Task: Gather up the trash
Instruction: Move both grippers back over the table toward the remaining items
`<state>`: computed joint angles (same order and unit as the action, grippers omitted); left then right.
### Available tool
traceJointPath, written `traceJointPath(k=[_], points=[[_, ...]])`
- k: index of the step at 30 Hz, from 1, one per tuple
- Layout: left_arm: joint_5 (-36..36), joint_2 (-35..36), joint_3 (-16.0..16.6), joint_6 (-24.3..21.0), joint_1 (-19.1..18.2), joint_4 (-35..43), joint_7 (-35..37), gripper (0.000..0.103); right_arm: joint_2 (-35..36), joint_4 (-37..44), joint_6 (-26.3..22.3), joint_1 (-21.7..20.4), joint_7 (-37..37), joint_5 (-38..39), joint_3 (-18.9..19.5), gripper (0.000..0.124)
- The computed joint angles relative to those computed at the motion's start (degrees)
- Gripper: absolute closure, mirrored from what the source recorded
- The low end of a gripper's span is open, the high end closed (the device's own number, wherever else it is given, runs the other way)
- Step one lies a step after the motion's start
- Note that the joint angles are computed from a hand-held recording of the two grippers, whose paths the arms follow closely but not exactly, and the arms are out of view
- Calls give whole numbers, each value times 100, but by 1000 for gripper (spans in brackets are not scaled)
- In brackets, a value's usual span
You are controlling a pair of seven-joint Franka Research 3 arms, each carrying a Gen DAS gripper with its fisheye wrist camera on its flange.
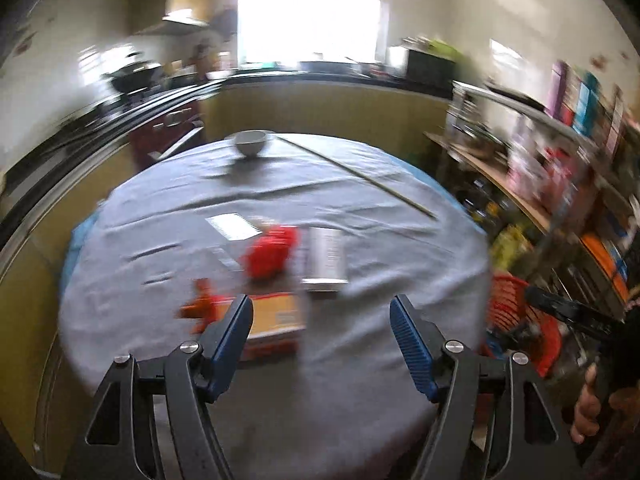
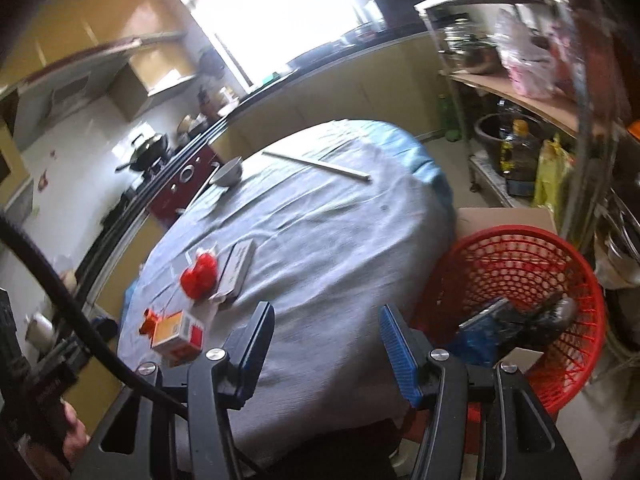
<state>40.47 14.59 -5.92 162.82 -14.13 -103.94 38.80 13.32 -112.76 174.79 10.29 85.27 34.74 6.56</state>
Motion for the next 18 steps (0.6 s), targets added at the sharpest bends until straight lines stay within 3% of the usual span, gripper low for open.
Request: traceJointPath(k=[5, 8, 12, 18], points=[[682, -352, 503, -69, 266, -490, -1253, 29, 306, 572, -443, 306, 260, -496, -104, 65], [881, -442, 543, -280, 568, -676, -1716, 29, 584, 1038, -760, 444, 367, -792, -114, 65], [790, -503, 478, -180, 936, -933, -1934, 29, 1089, 1843, -1264, 575, 380, -1026, -23, 65], [402, -399, 365, 6, 1181, -1036, -1549, 29, 1968, 3183, -2027, 766, 291, -1179, 102, 65]])
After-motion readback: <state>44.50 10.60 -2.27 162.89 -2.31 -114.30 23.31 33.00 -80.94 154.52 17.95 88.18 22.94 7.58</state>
